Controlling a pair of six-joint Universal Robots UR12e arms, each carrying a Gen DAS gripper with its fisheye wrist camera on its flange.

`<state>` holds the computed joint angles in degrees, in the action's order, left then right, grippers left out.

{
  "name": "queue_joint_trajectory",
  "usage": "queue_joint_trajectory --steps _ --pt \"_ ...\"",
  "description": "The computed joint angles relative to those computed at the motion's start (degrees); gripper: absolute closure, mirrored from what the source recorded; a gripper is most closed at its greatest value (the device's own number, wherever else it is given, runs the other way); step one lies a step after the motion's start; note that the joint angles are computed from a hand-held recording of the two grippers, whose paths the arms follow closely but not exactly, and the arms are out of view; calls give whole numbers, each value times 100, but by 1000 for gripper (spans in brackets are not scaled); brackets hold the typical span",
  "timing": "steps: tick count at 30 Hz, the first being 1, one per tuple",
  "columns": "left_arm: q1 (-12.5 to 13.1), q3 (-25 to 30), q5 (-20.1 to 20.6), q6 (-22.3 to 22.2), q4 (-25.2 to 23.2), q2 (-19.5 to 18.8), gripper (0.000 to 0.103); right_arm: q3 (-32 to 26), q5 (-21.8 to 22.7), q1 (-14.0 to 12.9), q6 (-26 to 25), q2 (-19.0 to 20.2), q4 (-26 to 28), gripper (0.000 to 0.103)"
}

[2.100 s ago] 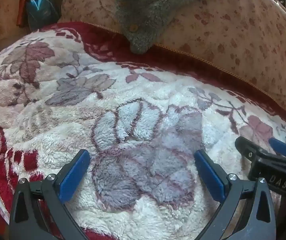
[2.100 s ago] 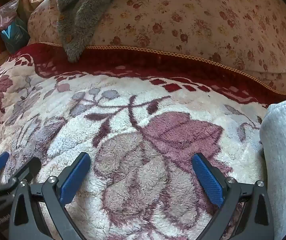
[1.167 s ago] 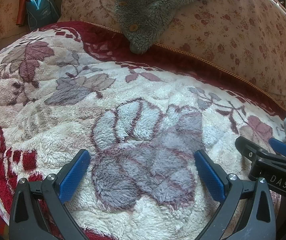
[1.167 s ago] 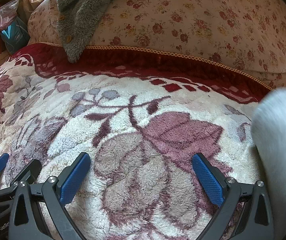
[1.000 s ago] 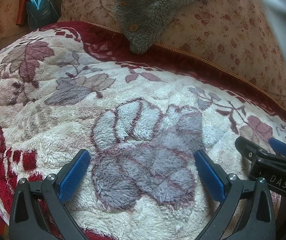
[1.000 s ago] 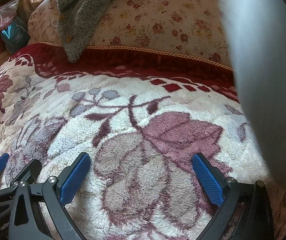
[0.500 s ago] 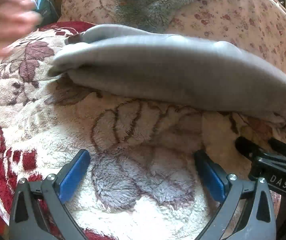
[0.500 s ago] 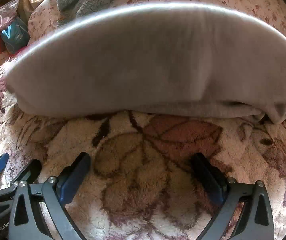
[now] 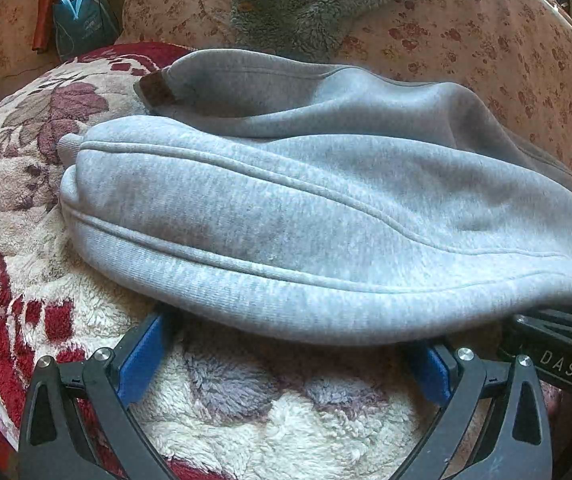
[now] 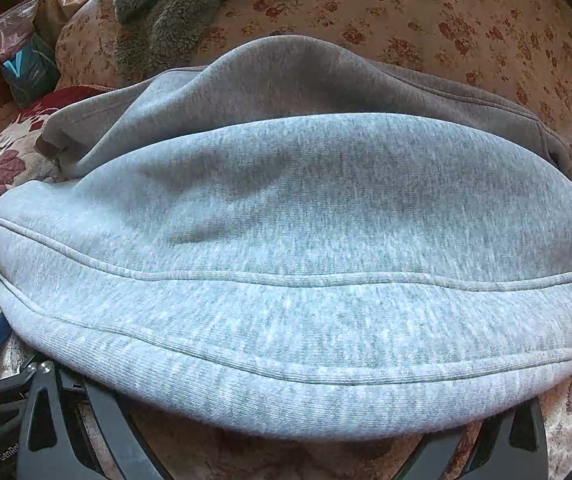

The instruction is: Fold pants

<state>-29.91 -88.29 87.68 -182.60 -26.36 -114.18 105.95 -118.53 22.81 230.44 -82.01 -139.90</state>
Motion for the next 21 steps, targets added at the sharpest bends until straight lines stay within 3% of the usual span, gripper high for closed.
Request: queue_joint_trajectory --steps 13,21 --pt "-7 27 14 76 -165 15 0 -68 47 -23 -31 35 48 0" --pt "10 53 -66 22 -470 136 0 202 621 -69 -594 -279 -210 0"
